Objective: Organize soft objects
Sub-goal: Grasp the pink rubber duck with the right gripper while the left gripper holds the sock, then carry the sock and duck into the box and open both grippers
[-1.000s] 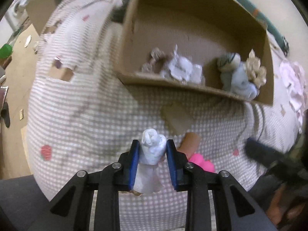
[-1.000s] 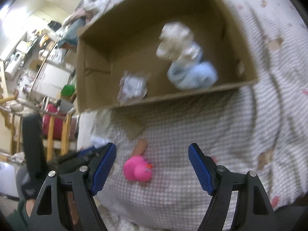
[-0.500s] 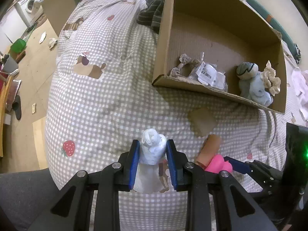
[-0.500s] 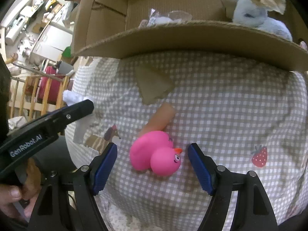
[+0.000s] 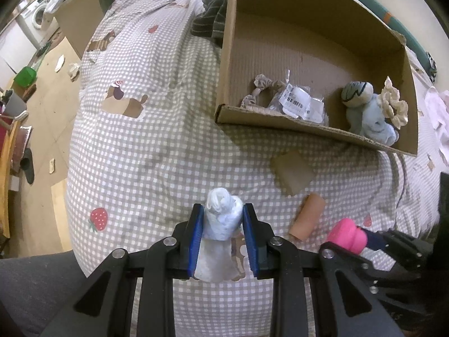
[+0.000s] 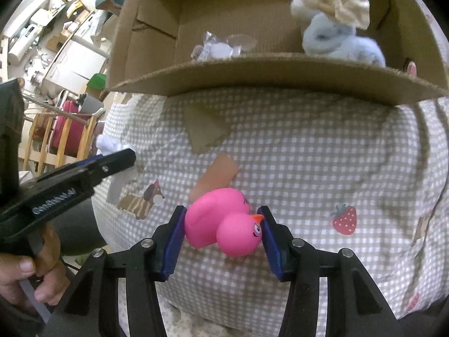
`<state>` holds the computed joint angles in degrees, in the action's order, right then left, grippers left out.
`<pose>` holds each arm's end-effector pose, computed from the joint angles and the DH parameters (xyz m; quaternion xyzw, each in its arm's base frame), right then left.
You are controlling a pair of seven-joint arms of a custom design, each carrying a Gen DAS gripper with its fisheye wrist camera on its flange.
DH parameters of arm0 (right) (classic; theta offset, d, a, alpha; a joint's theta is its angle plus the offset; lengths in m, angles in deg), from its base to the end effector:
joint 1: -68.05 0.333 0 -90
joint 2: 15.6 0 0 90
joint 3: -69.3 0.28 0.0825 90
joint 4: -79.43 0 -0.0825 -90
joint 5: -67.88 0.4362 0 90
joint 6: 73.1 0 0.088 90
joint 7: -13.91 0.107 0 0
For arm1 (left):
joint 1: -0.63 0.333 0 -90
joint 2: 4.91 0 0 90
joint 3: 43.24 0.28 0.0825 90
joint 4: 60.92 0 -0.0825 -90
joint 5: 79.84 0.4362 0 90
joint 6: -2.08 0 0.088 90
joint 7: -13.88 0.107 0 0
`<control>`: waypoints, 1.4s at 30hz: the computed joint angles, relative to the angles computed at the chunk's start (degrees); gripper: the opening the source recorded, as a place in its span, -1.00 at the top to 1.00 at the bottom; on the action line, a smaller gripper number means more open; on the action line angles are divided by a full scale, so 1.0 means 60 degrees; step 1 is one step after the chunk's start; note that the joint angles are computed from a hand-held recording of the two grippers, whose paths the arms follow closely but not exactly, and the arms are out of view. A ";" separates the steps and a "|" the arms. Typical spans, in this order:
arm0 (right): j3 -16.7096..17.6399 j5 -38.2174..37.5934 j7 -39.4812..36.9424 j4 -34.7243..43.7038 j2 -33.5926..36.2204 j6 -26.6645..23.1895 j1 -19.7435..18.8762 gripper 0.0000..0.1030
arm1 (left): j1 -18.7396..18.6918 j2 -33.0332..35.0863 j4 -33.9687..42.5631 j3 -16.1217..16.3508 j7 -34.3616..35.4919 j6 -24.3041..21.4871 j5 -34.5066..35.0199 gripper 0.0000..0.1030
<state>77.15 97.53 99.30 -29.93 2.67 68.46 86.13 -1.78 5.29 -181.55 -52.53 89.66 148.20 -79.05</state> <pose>0.6070 0.2907 0.2910 -0.7372 0.6342 0.1022 0.2095 0.6150 -0.1271 0.2926 -0.7145 0.6865 -0.1188 0.0632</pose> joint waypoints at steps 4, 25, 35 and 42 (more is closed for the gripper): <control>-0.0050 -0.0155 0.0007 -0.0168 -0.0185 0.0121 0.0023 -0.05 | -0.0014 -0.0084 -0.0135 0.0027 -0.0099 0.0065 0.0128 0.51; -0.0310 0.2393 -0.1816 -0.1691 -0.2471 0.1923 -0.0354 -0.05 | -0.0147 -0.1419 -0.0625 0.0103 0.0688 0.0887 -0.0597 0.51; -0.0532 0.2066 -0.1859 -0.0607 -0.2090 0.1648 -0.0539 -0.05 | -0.0236 -0.0848 0.0723 0.0057 0.1191 0.1070 -0.0617 0.51; -0.0419 0.1621 -0.1866 0.0699 -0.0959 0.1707 -0.0730 -0.05 | -0.0259 0.0632 0.2408 0.0009 0.0584 0.1015 0.0338 0.51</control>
